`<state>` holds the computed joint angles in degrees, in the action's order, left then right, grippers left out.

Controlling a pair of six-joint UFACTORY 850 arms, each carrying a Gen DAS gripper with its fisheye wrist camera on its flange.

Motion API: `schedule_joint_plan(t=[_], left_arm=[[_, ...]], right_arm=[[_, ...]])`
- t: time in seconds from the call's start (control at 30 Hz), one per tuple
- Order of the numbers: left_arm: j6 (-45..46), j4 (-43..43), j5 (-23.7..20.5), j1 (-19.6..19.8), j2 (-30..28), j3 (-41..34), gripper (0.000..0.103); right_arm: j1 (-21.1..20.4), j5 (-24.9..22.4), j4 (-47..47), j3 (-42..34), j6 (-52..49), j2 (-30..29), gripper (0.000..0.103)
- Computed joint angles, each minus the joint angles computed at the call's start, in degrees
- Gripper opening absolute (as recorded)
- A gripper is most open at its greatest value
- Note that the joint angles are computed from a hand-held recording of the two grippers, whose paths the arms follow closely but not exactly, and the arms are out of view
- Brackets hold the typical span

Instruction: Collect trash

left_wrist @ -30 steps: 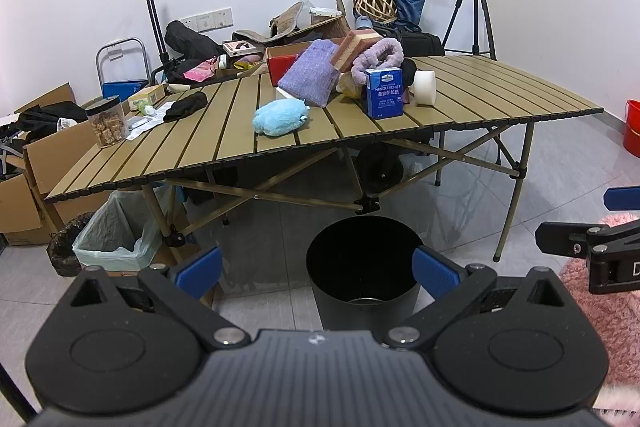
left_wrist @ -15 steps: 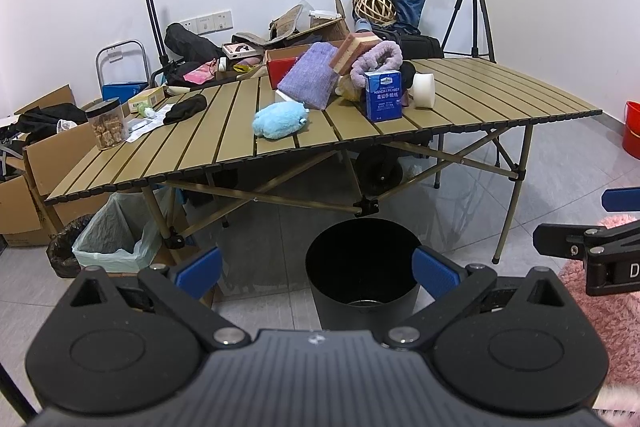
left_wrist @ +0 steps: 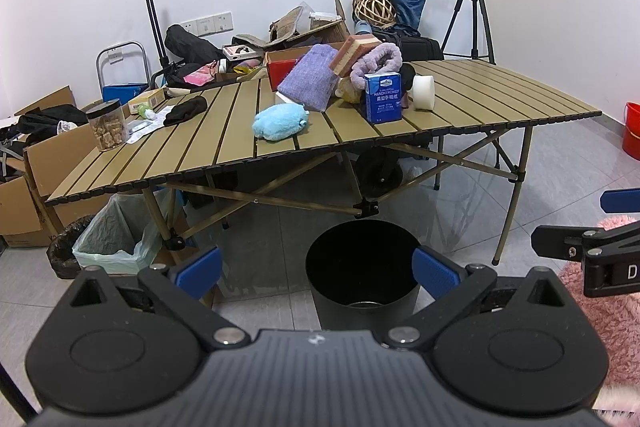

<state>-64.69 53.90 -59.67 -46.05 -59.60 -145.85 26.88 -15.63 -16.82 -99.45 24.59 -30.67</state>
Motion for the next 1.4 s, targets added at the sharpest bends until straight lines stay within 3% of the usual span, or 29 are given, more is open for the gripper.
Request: schedule_joint_plan(t=[1.3, 1.4], left_arm=[[-0.6, 0.5, 0.1, -0.1, -0.1, 0.0, 0.103], [0.2, 0.0, -0.4, 0.1, -1.4, -2.6, 0.103]], right_arm=[[-0.7, 0.3, 2.9, -0.9, -3.2, -0.5, 0.103], [0.2, 1.1, -2.1, -0.4, 1.8, -0.6, 0.103]])
